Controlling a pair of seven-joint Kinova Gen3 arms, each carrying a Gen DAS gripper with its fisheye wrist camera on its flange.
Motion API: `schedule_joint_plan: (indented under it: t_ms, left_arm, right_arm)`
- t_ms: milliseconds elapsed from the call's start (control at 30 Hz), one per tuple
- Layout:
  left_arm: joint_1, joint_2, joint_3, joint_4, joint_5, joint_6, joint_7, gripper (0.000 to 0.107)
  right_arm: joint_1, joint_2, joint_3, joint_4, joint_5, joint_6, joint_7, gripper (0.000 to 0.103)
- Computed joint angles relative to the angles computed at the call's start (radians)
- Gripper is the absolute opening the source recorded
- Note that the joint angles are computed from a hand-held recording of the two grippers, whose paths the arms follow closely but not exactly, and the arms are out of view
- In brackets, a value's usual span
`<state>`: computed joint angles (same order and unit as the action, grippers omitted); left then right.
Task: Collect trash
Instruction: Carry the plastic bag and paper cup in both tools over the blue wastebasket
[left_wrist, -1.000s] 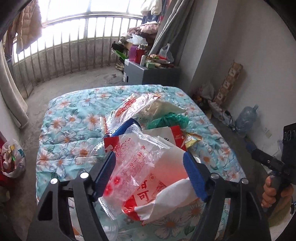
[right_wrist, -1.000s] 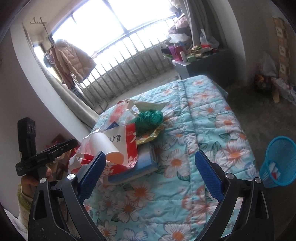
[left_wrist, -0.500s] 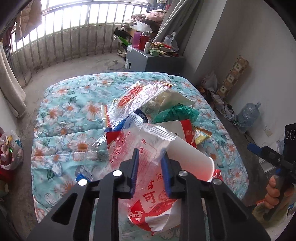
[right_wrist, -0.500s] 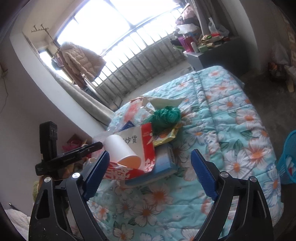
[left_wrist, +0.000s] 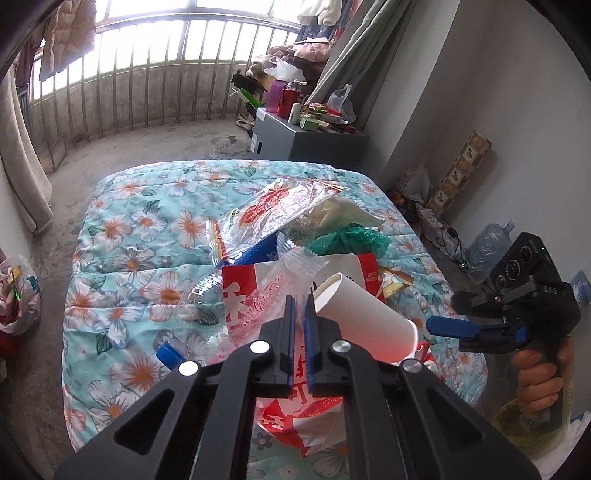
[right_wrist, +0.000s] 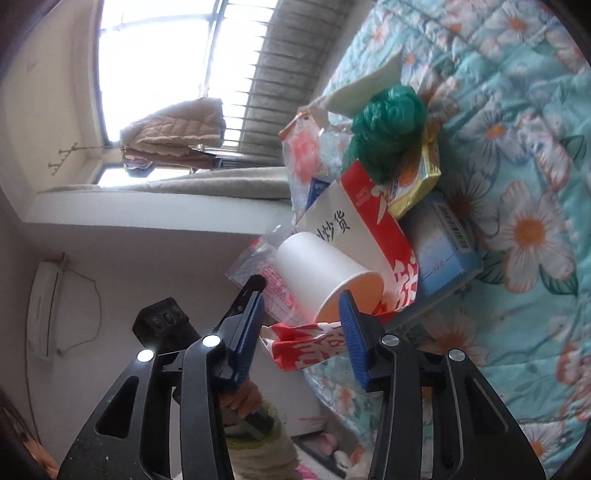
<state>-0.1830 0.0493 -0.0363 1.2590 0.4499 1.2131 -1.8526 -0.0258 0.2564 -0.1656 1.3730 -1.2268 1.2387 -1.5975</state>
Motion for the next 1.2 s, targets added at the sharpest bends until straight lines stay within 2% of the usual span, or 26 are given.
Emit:
schedule_joint_plan:
  t_ms: [267, 500, 733, 1033, 1200]
  left_arm:
    - [-0.003, -0.014, -0.006, 0.014, 0.016, -0.012, -0.008, 0.003]
    - [0.002, -0.021, -0.007, 0.018, 0.01, -0.022, -0.005, 0.003]
    - [0.02, -0.051, -0.008, 0.033, -0.038, -0.066, 0.01, 0.003]
    - [0.03, -0.101, -0.028, 0.055, -0.061, -0.135, 0.029, 0.002]
    - [0.037, -0.129, -0.036, 0.058, -0.085, -0.174, 0.046, 0.002]
  right_arm:
    - [-0.026, 0.085, -0.031, -0.068, 0.023, 0.031, -0.117, 0.03]
    - [-0.024, 0.105, -0.055, -0.061, 0.019, 0.004, -0.146, 0.014]
    - [0.005, 0.095, -0.073, 0.013, -0.086, -0.035, -0.035, 0.002]
    - [0.016, 0.079, -0.065, 0.105, -0.288, -0.088, 0.154, 0.001]
    - [0.024, 0.063, -0.047, 0.13, -0.358, -0.087, 0.232, 0.001]
